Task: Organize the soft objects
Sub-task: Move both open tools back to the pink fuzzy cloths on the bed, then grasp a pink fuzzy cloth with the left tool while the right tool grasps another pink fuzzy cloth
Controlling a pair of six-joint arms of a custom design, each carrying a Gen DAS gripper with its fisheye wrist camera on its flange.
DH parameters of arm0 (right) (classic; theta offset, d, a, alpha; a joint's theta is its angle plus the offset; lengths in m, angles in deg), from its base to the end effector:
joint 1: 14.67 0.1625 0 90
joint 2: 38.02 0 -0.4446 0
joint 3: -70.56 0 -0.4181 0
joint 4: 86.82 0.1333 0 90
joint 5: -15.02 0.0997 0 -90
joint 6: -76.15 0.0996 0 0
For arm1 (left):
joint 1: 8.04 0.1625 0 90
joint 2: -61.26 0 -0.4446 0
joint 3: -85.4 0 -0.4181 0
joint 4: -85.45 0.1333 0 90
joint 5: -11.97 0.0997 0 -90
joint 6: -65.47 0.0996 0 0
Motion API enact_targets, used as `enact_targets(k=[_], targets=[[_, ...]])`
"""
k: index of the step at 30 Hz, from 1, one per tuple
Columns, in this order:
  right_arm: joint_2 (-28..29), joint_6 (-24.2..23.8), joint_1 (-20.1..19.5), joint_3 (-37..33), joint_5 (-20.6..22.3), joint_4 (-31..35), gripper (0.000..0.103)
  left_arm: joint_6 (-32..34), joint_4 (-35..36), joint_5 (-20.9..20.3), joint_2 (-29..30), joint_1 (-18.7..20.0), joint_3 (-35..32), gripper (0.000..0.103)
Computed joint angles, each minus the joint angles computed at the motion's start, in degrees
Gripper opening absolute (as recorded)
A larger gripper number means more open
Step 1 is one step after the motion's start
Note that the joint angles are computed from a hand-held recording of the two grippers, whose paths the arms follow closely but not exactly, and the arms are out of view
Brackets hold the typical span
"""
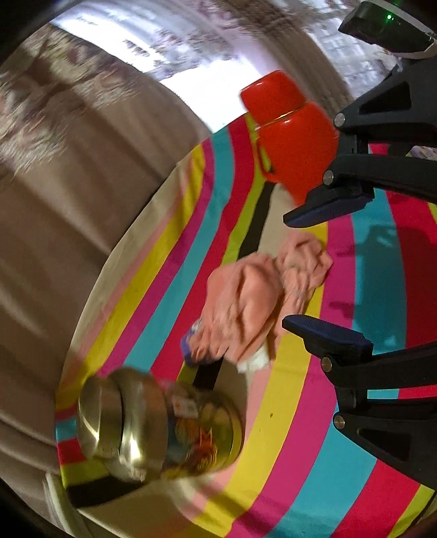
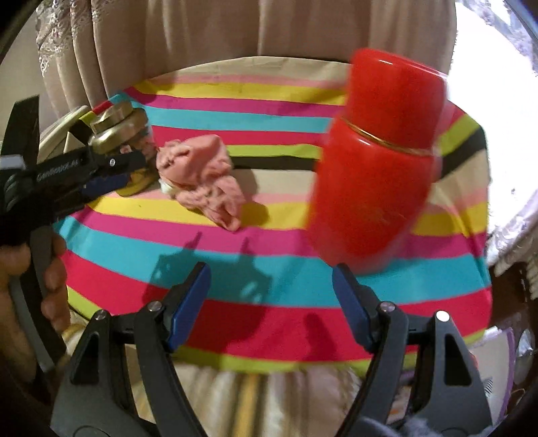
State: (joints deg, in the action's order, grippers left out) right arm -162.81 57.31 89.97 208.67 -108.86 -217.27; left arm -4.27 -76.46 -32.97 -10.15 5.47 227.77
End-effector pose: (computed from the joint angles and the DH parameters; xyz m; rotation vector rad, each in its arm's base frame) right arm 0.1459 -0.2509 0.4032 0.5396 -2.4267 0.5701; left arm -0.3209 -0.2867 0.1200 0.1510 2.7199 -1.0879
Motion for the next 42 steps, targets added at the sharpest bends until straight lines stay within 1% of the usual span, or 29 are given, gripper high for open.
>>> enact_targets(k=[2,4,5,8,11,12,14,18,20,22,24,28,31,32,33,35,36,37,40,42], targets=[[3.2,0.7,1.4,0.1,-0.6,-2.9,0.079,-0.6,-0.5,0.6,-1.0,0.4,0.7,0.055],[6.7,0.4,2.6,0.4,-0.9,-7.1,0.083,-1.1,-1.1,1.1,-1.8,0.9,1.4,0.055],[8.8,0.4,3.1,0.6,-1.0,-9.6,0.083,-1.0,-1.4,1.3,-2.2,1.1,1.7,0.055],[12.6,0.0,3.1,1.2,-0.2,-14.1,0.083,-0.2,-2.5,1.6,-2.5,2.0,1.8,0.055],[16.5,-1.2,2.4,2.2,1.0,-19.2,0.084,2.2,-4.8,1.6,-2.2,3.2,1.5,0.055],[18.1,-1.9,1.9,2.7,1.3,-21.6,0.084,3.4,-5.6,1.5,-1.8,3.7,1.2,0.057],[19.8,-2.4,1.2,3.3,1.6,-24.2,0.084,5.0,-6.5,1.2,-1.1,4.7,0.5,0.059],[23.5,-3.7,-1.4,3.7,3.6,-27.9,0.084,9.4,-7.2,-0.2,1.4,7.7,-2.4,0.062],[25.2,-4.3,-2.4,3.9,3.7,-29.9,0.084,12.1,-6.6,-1.1,2.9,9.1,-4.4,0.064],[27.0,-3.8,-3.8,3.7,4.1,-30.3,0.084,15.1,-5.0,-1.4,4.7,10.5,-6.7,0.068],[27.7,-3.2,-5.5,3.7,5.4,-30.4,0.084,17.8,-4.3,-2.0,6.8,11.7,-8.6,0.070],[29.0,-3.4,-7.2,3.5,6.3,-31.2,0.084,21.4,-3.5,-4.3,10.6,14.1,-11.0,0.070],[30.0,-4.1,-8.1,3.3,7.3,-32.2,0.084,22.9,-2.3,-4.6,12.5,14.8,-12.0,0.070],[30.4,-4.6,-8.3,3.3,7.8,-32.7,0.084,23.8,-2.0,-4.0,13.1,14.8,-12.3,0.070],[30.9,-4.9,-8.6,3.2,8.2,-33.2,0.084,24.5,-1.8,-3.5,13.4,14.8,-12.5,0.069],[32.1,-5.2,-8.9,2.9,8.9,-33.5,0.084,25.8,-0.6,-2.2,14.2,14.6,-12.8,0.051],[32.5,-5.3,-9.2,2.9,9.3,-33.7,0.084,25.8,0.3,-1.9,14.4,14.8,-13.0,0.037],[32.7,-5.4,-9.4,2.9,9.6,-34.1,0.084,25.8,0.0,-2.1,14.3,15.1,-12.8,0.030],[33.1,-5.4,-10.2,2.7,10.6,-34.7,0.084,26.3,-2.4,-2.9,13.8,15.5,-11.7,0.018],[33.5,-5.3,-10.7,2.4,11.3,-34.9,0.084,25.7,-4.7,-3.1,12.5,15.3,-10.4,0.015]])
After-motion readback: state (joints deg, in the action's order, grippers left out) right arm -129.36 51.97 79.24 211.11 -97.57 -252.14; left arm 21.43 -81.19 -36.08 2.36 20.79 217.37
